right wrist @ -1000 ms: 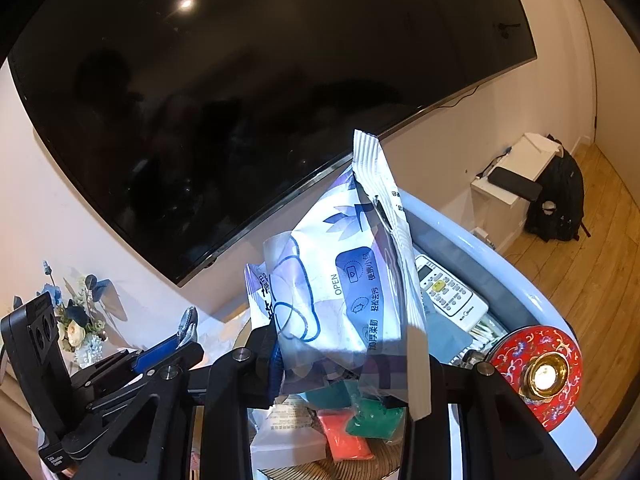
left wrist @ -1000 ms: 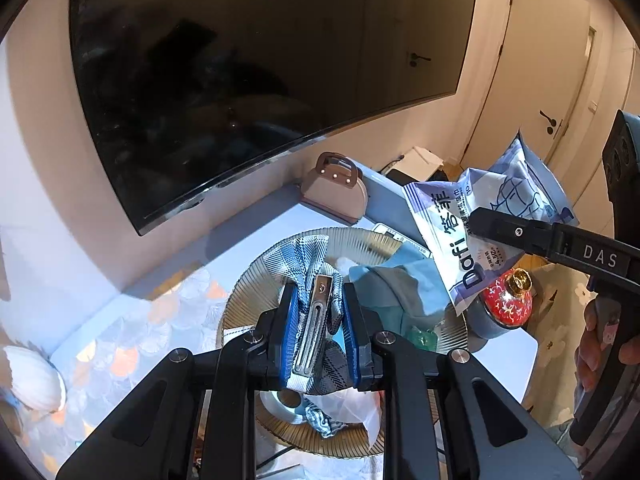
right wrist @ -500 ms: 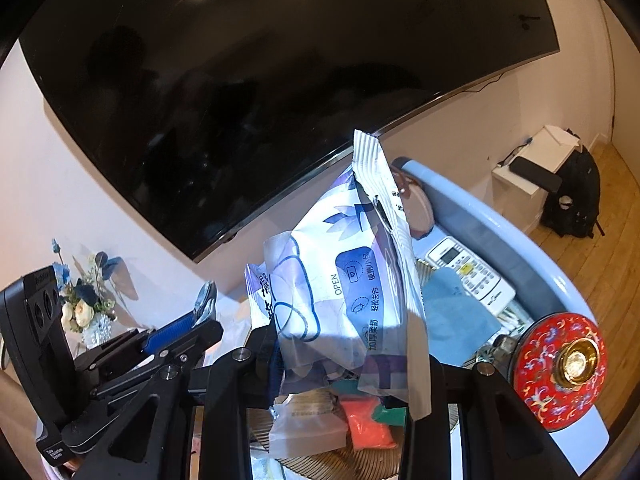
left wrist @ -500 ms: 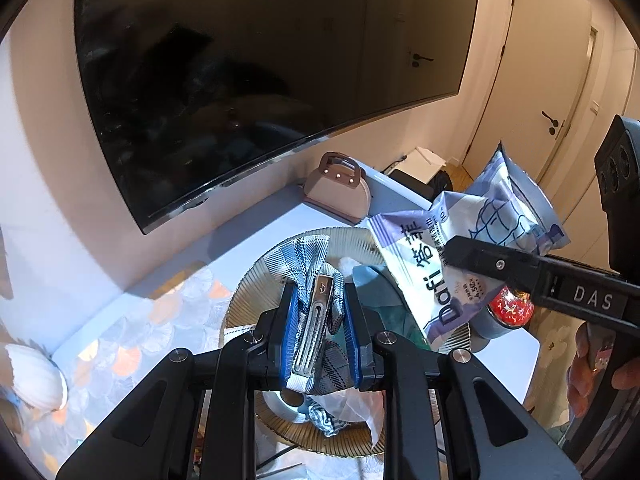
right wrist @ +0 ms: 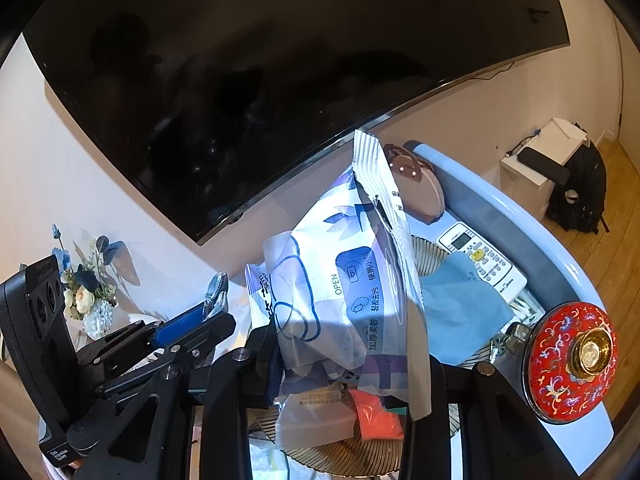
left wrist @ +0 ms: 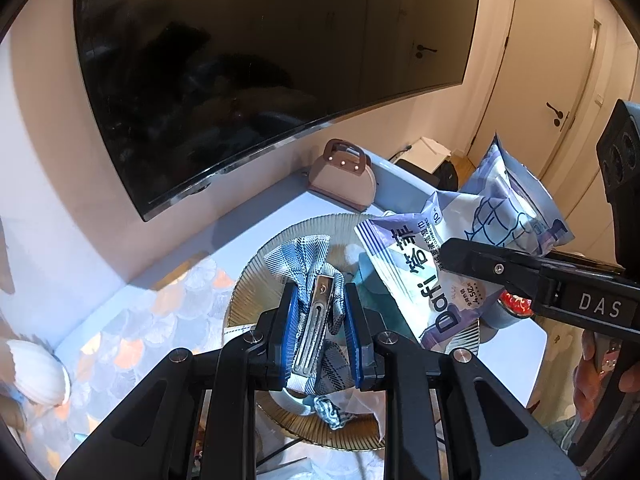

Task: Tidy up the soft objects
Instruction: 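Carry the checked cloth and wipe pack toward the glass plate, then lower both tools over the plate and open them to release the items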

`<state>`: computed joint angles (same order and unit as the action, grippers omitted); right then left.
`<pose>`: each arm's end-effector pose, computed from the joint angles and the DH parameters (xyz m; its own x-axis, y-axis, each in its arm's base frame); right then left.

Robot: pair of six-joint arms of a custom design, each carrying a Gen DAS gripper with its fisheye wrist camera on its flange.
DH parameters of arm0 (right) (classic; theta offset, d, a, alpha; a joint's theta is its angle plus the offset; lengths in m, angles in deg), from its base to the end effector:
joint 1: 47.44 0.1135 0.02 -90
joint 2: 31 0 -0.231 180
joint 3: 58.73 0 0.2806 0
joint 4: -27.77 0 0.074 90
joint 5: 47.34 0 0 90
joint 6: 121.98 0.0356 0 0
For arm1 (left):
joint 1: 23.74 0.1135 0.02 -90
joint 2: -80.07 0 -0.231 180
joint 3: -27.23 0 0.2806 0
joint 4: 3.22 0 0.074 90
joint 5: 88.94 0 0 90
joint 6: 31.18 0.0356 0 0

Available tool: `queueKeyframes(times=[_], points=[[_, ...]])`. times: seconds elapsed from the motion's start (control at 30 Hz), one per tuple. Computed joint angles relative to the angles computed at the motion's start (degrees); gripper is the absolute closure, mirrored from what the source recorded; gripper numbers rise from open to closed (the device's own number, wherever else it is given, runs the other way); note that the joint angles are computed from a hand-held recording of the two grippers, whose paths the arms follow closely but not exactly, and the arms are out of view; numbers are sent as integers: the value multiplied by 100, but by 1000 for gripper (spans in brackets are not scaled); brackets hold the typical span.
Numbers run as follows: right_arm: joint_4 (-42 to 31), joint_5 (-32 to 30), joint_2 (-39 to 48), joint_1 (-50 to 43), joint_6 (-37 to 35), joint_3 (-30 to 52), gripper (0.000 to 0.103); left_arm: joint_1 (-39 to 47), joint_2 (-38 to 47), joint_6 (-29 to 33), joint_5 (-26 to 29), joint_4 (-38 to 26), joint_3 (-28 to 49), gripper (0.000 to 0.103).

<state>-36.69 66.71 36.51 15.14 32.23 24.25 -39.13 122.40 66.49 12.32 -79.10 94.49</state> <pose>0.1381 0.2347 0.3214 -0.7702 0.3010 -0.5624 0.0138 0.8893 0.4570 0.1643 -0.0524 0.3027 -0.6915 0.3261 -0.6446 0.4754 0.8773 -0.0662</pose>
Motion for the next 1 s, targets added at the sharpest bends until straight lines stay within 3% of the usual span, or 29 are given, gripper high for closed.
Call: queueKeyframes(times=[0.23, 1.0], points=[[-546, 56, 559, 48, -66, 496, 69, -115, 53, -28, -227, -58, -72, 83], [-606, -287, 1078, -67, -58, 459, 69, -577, 400, -261, -798, -15, -444, 83]])
